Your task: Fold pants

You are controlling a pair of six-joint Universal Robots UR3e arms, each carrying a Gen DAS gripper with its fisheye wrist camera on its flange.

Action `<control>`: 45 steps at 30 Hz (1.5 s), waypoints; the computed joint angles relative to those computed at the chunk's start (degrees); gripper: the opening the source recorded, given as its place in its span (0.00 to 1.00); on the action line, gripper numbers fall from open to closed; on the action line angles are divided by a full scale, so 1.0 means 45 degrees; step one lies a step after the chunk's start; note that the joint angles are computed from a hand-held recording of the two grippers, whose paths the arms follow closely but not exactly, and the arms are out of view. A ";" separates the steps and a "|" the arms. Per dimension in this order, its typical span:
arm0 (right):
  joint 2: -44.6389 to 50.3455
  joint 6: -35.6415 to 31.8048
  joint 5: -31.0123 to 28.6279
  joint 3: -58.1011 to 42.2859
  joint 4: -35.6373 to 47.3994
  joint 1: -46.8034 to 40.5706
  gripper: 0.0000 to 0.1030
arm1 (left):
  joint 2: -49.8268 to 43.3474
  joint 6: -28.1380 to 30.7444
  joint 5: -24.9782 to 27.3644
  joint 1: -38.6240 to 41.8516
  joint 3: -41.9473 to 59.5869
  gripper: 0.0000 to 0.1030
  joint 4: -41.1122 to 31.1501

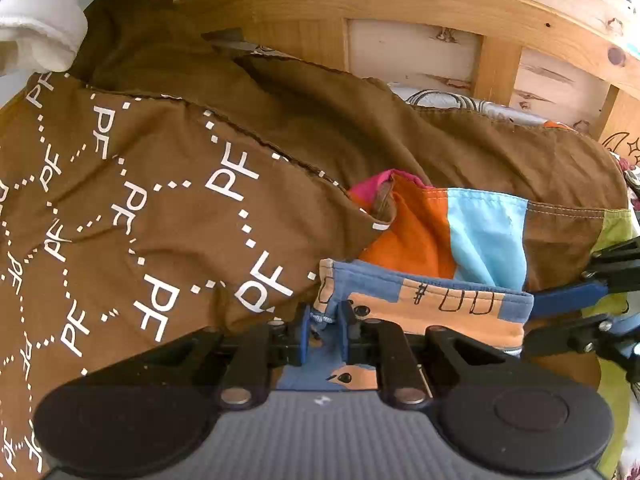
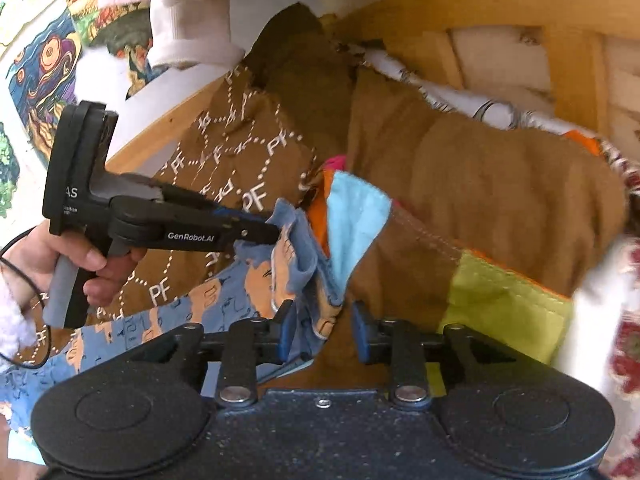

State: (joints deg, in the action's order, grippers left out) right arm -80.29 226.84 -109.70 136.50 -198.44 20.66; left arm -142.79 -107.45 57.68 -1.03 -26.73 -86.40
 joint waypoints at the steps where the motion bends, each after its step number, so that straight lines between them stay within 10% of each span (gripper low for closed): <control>1: 0.0086 0.0064 0.0372 0.0102 -0.0303 -0.0214 0.34 | 0.0146 0.0025 -0.0001 0.0022 -0.0274 0.17 0.0102; 11: 0.0443 0.2120 0.3179 0.1089 -0.2983 -0.2179 0.45 | 0.1310 0.0290 0.0111 -0.0011 -0.2908 0.17 0.2139; 17: 0.0393 0.2442 0.3134 0.0662 -0.1736 -0.2253 0.16 | 0.1598 0.0430 -0.0086 0.0148 -0.3804 0.17 0.2689; 28: -0.0626 -0.1879 -0.1370 -0.0773 0.0059 -0.0114 0.08 | 0.2832 0.0463 -0.2702 0.0850 -0.6923 0.20 0.4552; 32: -0.0055 -0.1841 -0.1160 -0.0594 0.0998 -0.0232 0.08 | 0.3074 -0.0067 -0.2455 0.0785 -0.8127 0.44 0.6200; 38: 0.0431 -0.2486 -0.3396 -0.1832 0.2086 0.1159 0.33 | 0.3874 -0.0833 -0.2615 0.1565 -0.9484 0.72 0.7585; 40: 0.0498 -0.3141 -0.4073 -0.2166 0.2104 0.1521 0.69 | 0.4528 -0.1000 -0.3012 0.2216 -1.0400 0.84 0.7708; 45: 0.1136 -0.5513 -0.4940 -0.3023 0.1734 0.1941 0.83 | 0.6228 -0.0475 -0.2954 0.4135 -1.3021 0.90 0.7795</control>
